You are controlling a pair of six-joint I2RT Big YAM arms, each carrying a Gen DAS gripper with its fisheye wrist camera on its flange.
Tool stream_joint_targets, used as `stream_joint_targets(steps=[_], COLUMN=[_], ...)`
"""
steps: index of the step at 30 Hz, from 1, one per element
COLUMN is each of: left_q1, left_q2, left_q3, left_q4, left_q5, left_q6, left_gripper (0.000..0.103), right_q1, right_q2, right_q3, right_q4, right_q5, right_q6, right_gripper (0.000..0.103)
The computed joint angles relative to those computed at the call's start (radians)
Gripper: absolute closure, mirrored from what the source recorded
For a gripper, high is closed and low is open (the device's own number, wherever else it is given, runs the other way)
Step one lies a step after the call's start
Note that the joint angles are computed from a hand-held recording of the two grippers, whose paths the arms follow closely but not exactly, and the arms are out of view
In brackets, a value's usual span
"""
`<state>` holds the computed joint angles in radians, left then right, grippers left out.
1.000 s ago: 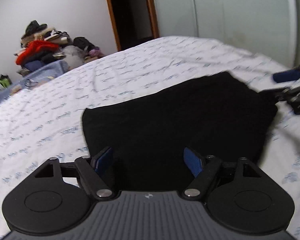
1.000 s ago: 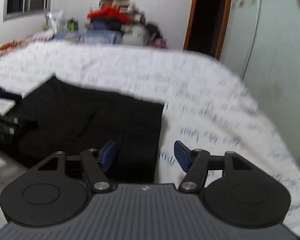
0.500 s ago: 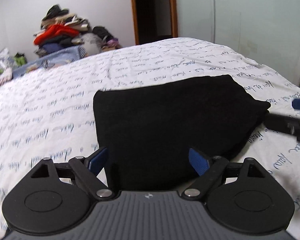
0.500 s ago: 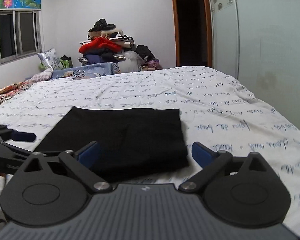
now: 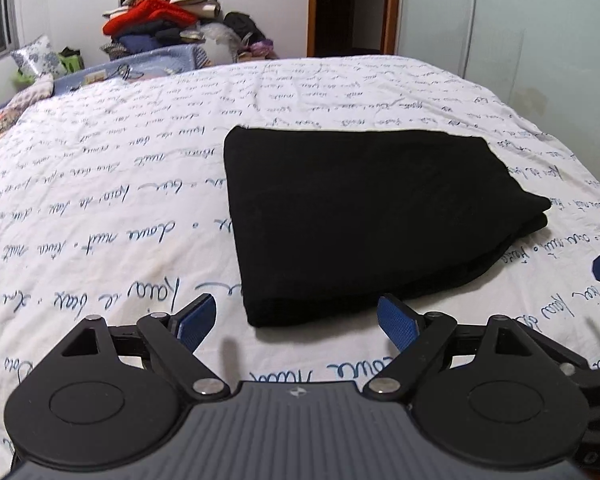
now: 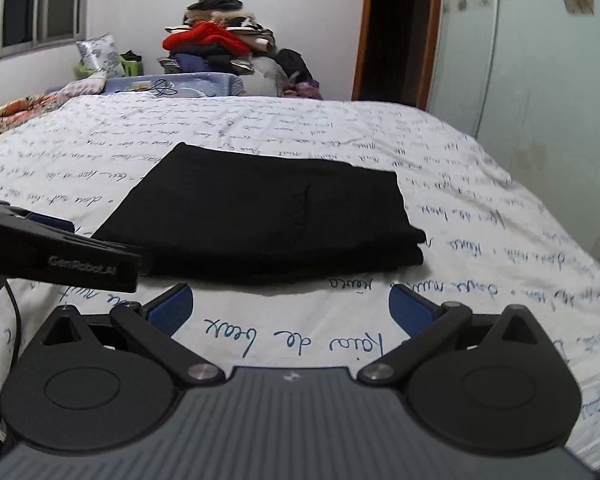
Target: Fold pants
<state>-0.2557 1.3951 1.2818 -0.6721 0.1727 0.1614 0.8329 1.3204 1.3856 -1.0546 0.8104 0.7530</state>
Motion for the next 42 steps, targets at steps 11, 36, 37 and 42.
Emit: stream_joint_targets(steps=[11, 36, 37, 42], left_q1=[-0.007, -0.016, -0.015, -0.007], left_q2=[0.008, 0.015, 0.014, 0.015], left_q3=[0.013, 0.022, 0.02, 0.022], left_q4=[-0.038, -0.062, -0.061, -0.069], left_q5=[-0.02, -0.051, -0.049, -0.026], left_q6=[-0.011, -0.019, -0.021, -0.04], left_gripper=[0.015, 0.015, 0.015, 0.015], right_q1=[0.014, -0.004, -0.007, -0.013], right_q2=[-0.006, -0.004, -0.005, -0.013], right_q3=[0.008, 0.002, 0.0, -0.007], right_q4=[-0.04, -0.045, -0.045, -0.036], right_q5=[0.007, -0.029, -0.035, -0.052], right_q6=[0.019, 0.037, 0.046, 0.082], right_gripper=[0.0, 0.0, 0.0, 0.0])
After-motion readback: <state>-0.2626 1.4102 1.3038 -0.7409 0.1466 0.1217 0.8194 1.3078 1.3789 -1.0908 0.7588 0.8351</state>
